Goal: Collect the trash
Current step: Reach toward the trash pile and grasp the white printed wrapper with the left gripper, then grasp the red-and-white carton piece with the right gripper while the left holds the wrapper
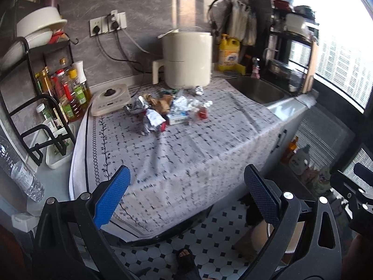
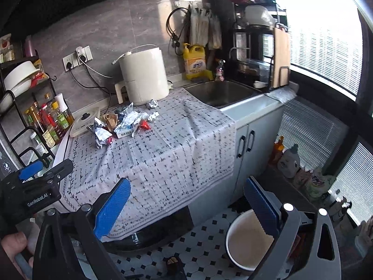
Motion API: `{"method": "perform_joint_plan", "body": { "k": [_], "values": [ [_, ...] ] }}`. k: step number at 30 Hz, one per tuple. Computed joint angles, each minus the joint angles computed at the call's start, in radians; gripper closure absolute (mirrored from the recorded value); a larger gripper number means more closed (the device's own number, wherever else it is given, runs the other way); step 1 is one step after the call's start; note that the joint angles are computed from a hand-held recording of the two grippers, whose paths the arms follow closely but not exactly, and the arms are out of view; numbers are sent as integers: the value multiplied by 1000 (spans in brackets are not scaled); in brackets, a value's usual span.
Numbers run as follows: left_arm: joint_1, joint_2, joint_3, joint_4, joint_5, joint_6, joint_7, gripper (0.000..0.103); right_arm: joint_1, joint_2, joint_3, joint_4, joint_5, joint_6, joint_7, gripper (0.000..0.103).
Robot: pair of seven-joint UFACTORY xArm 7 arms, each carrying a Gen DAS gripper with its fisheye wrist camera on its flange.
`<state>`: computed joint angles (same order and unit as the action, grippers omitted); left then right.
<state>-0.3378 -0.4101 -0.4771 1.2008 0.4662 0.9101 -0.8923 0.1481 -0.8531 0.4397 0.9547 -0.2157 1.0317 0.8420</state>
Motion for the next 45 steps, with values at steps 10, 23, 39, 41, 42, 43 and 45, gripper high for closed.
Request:
{"method": "perform_joint_plan", "body": {
  "k": [10, 23, 39, 41, 42, 43, 45],
  "values": [
    [42, 145, 98, 57, 42, -69, 2, 8, -47, 293, -2, 139, -97, -126, 8, 12],
    [10, 396, 259, 210, 46, -164, 83, 21, 18, 650, -44, 366, -297, -153, 107, 15],
    [-25, 668, 374, 387, -159, -219, 314, 67, 205, 1008, -203, 635, -357, -133, 112, 24],
    [-33, 664, 387, 379, -148, -241, 309, 70, 227, 1056, -225, 676, -346, -137, 97, 26],
    [-34, 660, 392, 372, -144, -250, 304, 70, 238, 1073, -237, 691, -339, -137, 90, 27],
    [-35, 654, 398, 366, -138, -257, 294, 70, 248, 1097, -248, 715, -332, -138, 82, 28],
    [-30, 643, 404, 354, -135, -266, 282, 70, 271, 1132, -273, 750, -328, -142, 75, 28]
  ]
}}
